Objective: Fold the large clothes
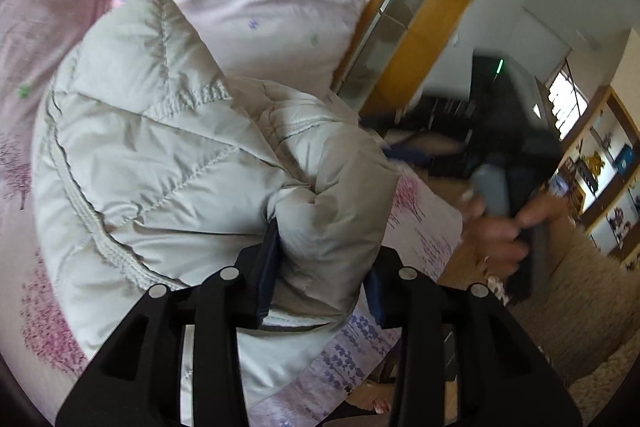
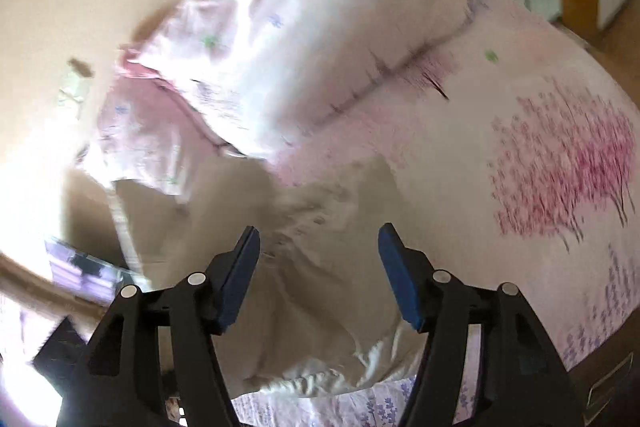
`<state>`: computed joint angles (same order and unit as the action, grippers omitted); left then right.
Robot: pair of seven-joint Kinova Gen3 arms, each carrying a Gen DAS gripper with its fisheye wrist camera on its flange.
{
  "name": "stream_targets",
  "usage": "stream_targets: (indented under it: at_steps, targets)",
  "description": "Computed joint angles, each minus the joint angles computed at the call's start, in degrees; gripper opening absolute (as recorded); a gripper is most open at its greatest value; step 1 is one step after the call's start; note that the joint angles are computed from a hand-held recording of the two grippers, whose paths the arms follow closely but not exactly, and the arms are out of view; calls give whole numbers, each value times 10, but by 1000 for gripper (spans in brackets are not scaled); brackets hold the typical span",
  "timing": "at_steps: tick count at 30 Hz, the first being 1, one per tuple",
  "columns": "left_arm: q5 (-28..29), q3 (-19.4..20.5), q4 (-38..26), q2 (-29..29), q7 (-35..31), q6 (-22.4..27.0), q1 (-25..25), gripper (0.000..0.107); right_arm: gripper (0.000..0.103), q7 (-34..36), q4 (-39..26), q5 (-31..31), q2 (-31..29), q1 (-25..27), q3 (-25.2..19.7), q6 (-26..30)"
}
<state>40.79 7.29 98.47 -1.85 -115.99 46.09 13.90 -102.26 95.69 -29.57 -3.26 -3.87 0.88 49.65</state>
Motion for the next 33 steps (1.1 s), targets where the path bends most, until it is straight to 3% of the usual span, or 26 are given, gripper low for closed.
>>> stream_targets:
  at_steps: [2,7,13,22,24,25,28,31,33]
  targets:
    - [-17,11,-10,15,7,-4,8,38,63,47,-31,-27,8,-18,19,27]
    - [-64,37,-32,57,25,-16,32,38,63,148,-126,-64,68,-2,-10,122]
    - [-122,56,-62,98,46,-25,56,39,63,157,-243,-33,159,2,-44,233]
    - [-177,72,-84,132,80,-29,86,43,63,142,-269,-61,222,39,-63,291]
    - [-184,74,-88,137,84,-27,91,45,53,136,-259,-67,223,45,-64,291]
    - [-190,74,-89,138,87,-27,93,47,37,136,-252,-70,222,47,-65,287]
    - [-189,76,-96,139,87,-15,94,47,22,125,-233,-65,215,47,-61,272]
    - [-135,76,-97,121,59,29,56,47,18,101,-229,-52,210,46,-56,276]
    - [-120,62,-86,94,52,34,43,52,17,89,-229,-39,207,44,-52,278]
